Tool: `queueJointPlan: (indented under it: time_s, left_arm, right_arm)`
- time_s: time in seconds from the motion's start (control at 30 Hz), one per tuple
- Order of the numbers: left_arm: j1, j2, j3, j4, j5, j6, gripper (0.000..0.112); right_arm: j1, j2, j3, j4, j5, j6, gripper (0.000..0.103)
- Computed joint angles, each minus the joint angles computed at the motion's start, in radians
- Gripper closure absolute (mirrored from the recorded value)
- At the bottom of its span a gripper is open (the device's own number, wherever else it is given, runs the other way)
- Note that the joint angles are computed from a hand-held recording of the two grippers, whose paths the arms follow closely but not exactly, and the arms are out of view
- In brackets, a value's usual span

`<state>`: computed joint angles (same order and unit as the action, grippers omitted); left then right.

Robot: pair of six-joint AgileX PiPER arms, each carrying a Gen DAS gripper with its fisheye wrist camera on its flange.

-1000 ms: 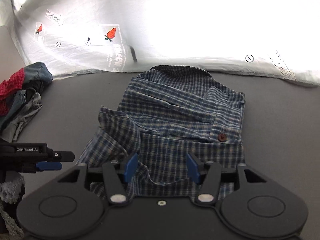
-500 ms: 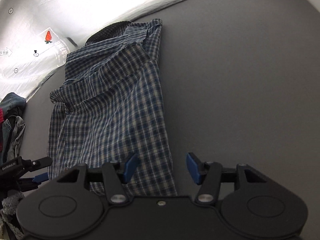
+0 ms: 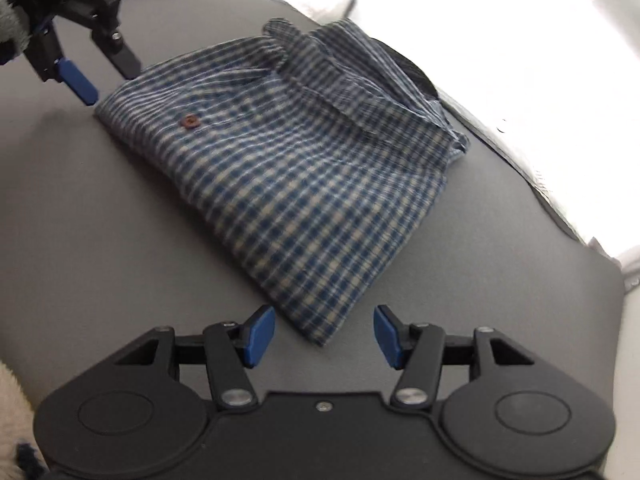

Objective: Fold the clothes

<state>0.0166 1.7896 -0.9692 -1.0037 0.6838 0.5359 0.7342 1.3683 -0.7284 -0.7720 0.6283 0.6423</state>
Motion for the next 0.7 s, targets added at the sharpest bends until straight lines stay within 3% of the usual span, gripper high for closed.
queueJointPlan:
  time_s: [0.2,0.4,0.5,0.7]
  left_arm:
    - [-0.002,-0.048,0.103,-0.083,0.015,0.066,0.038]
    - [0.017,-0.071,0.166,-0.156,0.031,0.147,0.038]
    - [0.027,-0.064,0.162,-0.161,0.039,0.158,0.038]
    - [0.032,-0.026,0.131,-0.181,0.075,0.173,0.038]
  right_arm:
    - [0.146,0.078,0.028,-0.31,0.027,0.279,0.036]
    - [0.337,0.302,0.024,-0.697,0.271,0.563,0.035]
    - [0.36,0.389,-0.012,-0.778,0.338,0.569,0.035]
    - [0.355,0.412,-0.052,-0.819,0.296,0.511,0.038]
